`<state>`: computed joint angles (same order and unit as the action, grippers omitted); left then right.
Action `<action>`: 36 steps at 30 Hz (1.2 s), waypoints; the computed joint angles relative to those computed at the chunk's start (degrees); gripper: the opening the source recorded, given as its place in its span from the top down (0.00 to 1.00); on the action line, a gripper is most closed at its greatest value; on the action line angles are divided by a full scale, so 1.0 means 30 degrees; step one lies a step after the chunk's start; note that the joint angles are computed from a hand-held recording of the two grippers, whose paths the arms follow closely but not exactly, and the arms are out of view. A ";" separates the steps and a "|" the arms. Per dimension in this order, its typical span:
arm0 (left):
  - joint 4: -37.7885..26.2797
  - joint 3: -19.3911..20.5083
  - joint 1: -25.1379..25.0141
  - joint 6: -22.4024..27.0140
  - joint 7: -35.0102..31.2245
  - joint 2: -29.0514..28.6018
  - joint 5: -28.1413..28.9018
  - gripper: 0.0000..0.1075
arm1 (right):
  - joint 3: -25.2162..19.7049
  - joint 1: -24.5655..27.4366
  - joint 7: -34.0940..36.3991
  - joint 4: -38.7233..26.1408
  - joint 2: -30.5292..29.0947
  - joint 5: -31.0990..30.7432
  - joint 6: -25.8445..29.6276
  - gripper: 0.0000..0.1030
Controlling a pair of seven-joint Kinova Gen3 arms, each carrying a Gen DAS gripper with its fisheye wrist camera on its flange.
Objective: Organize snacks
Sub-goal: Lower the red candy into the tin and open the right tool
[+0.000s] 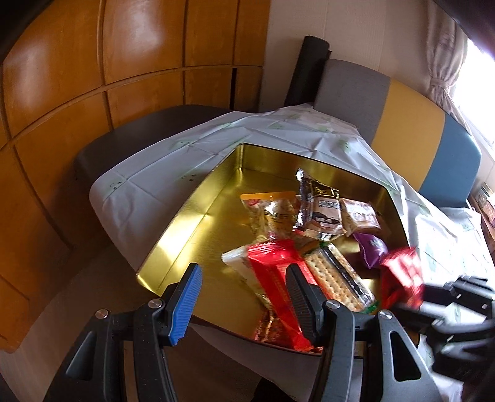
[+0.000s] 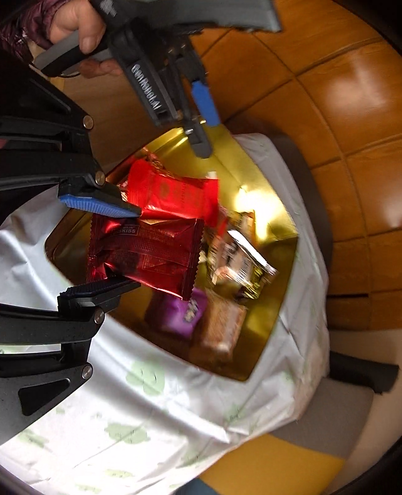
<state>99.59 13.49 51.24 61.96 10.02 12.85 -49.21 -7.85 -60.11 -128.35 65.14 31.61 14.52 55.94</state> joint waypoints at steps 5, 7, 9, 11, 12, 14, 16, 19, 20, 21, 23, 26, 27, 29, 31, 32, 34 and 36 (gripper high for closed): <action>0.0220 0.0000 -0.0110 -0.0119 0.0152 -0.0066 0.0077 0.47 | -0.0133 0.0163 0.0358 -0.0015 0.0260 -0.0470 0.0309 0.61; 0.0208 0.0016 -0.0129 -0.0174 0.0142 -0.0030 0.0108 0.47 | -0.0197 0.0347 0.0277 0.0407 0.0008 -0.0698 -0.0089 0.55; 0.0193 0.0019 -0.0124 -0.0252 0.0124 0.0011 0.0110 0.47 | -0.0123 0.0363 0.0047 0.0783 -0.0166 -0.0633 -0.0609 0.48; 0.0134 0.0018 -0.0080 -0.0265 0.0061 0.0069 0.0090 0.47 | 0.0001 0.0118 -0.0076 0.0815 -0.0193 -0.0262 -0.0517 0.48; 0.0122 0.0008 -0.0071 -0.0294 0.0008 0.0084 0.0081 0.47 | 0.0064 -0.0037 -0.0223 0.0754 -0.0152 -0.0096 -0.0415 0.48; 0.0036 0.0005 -0.0017 -0.0280 -0.0080 0.0158 0.0103 0.47 | 0.0095 -0.0173 -0.0399 0.0628 -0.0027 0.0094 -0.0357 0.60; -0.0019 -0.0019 0.0063 -0.0236 -0.0094 0.0194 0.0108 0.47 | 0.0087 -0.0260 -0.0393 0.0398 0.0143 0.0186 -0.0106 0.63; -0.0219 -0.0030 0.0225 0.0054 -0.0310 0.0301 0.0056 0.47 | 0.0243 -0.0601 -0.0444 -0.0176 0.0572 0.0514 0.0648 0.64; -0.0277 -0.0029 0.0301 0.0157 -0.0367 0.0329 -0.0003 0.47 | 0.0295 -0.0686 -0.0520 -0.0182 0.0601 0.0607 0.0707 0.64; -0.0374 -0.0025 0.0386 0.0303 -0.0424 0.0389 -0.0056 0.47 | 0.0405 -0.0848 -0.0709 -0.0137 0.0584 0.0793 0.0735 0.63; -0.0509 -0.0040 0.0464 0.0417 -0.0538 0.0460 -0.0045 0.47 | 0.0681 -0.1217 -0.1345 0.0228 0.0377 0.1332 0.0508 0.63; -0.0671 -0.0073 0.0594 0.0534 -0.0545 0.0523 -0.0046 0.47 | 0.0928 -0.1658 -0.2705 0.1154 -0.0167 0.2157 -0.0283 0.63; -0.0751 -0.0078 0.0642 0.0605 -0.0581 0.0564 -0.0051 0.47 | 0.0965 -0.1774 -0.3158 0.1405 -0.0328 0.2417 -0.0491 0.63; -0.0887 -0.0085 0.0744 0.0692 -0.0649 0.0623 -0.0067 0.47 | 0.1068 -0.2075 -0.4045 0.1759 -0.0558 0.3045 -0.0696 0.63; -0.0939 -0.0101 0.0865 0.0758 -0.0654 0.0638 -0.0137 0.47 | 0.1148 -0.2365 -0.4986 0.2096 -0.0796 0.3680 -0.0795 0.63; -0.0951 -0.0108 0.0953 0.0815 -0.0600 0.0642 -0.0232 0.47 | 0.1189 -0.2514 -0.5482 0.2248 -0.0900 0.4020 -0.0813 0.63; -0.0902 -0.0110 0.1158 0.0927 -0.0370 0.0654 -0.0508 0.47 | 0.1272 -0.2834 -0.6452 0.2487 -0.1047 0.4765 -0.0750 0.63; -0.0926 -0.0075 0.1273 0.1083 -0.0335 0.0690 -0.0584 0.47 | 0.1342 -0.3120 -0.7468 0.2666 -0.1145 0.5492 -0.0664 0.63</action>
